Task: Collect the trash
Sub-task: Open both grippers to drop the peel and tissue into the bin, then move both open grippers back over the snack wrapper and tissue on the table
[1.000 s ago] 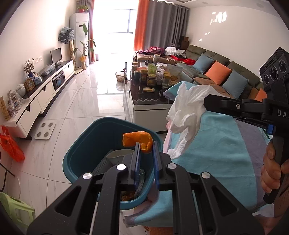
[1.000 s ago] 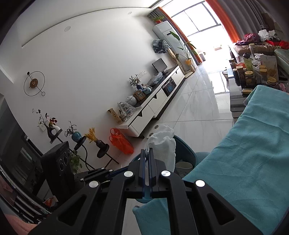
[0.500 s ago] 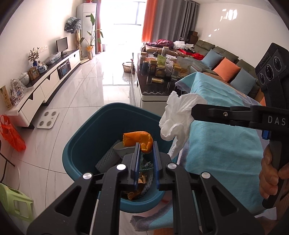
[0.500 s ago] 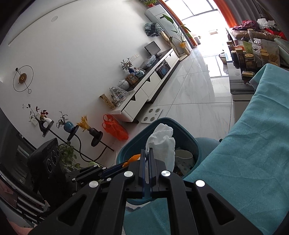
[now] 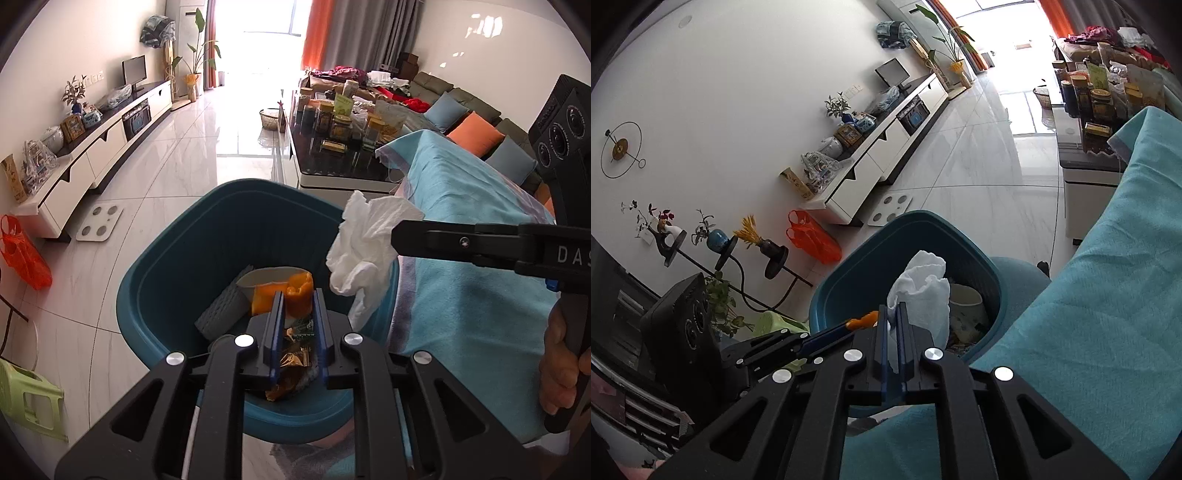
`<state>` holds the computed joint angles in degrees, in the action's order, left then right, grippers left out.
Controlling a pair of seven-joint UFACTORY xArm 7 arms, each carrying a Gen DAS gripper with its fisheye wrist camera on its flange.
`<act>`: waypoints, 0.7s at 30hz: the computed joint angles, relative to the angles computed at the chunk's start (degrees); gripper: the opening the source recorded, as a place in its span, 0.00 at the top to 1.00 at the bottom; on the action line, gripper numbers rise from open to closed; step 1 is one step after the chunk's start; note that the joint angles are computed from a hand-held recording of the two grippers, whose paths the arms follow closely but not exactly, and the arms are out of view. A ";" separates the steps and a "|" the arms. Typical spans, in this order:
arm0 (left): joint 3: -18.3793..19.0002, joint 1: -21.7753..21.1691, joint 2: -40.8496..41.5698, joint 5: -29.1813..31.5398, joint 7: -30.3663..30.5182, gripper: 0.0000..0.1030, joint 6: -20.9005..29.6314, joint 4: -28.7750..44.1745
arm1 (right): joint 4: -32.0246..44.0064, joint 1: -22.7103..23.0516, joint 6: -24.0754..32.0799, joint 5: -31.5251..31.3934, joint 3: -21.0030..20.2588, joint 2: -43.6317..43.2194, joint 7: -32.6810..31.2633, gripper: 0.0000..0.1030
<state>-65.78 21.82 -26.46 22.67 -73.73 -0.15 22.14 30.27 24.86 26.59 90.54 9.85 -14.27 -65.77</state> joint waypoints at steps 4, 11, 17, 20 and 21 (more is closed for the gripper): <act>-2.01 1.76 -0.05 -0.06 -0.94 0.68 0.12 0.26 | -0.25 -0.11 -0.29 -0.88 -0.26 0.11 1.41 0.77; -0.99 -2.07 -2.69 0.14 -2.32 0.60 3.62 1.23 | -3.56 -0.63 0.12 0.61 -1.07 -4.40 -0.05 0.77; 1.23 -7.93 -6.78 2.18 -4.18 0.46 7.10 2.84 | -10.18 -1.26 -0.44 -0.04 -1.83 -15.70 -0.42 0.73; 0.99 -9.58 -8.02 3.40 -4.86 0.39 8.17 4.43 | -14.33 -1.57 -0.94 -2.68 -2.93 -23.01 1.14 0.72; 0.63 -9.85 -8.33 3.81 -5.01 0.37 8.36 5.22 | -15.58 -1.68 -1.14 -4.03 -3.49 -25.40 2.07 0.72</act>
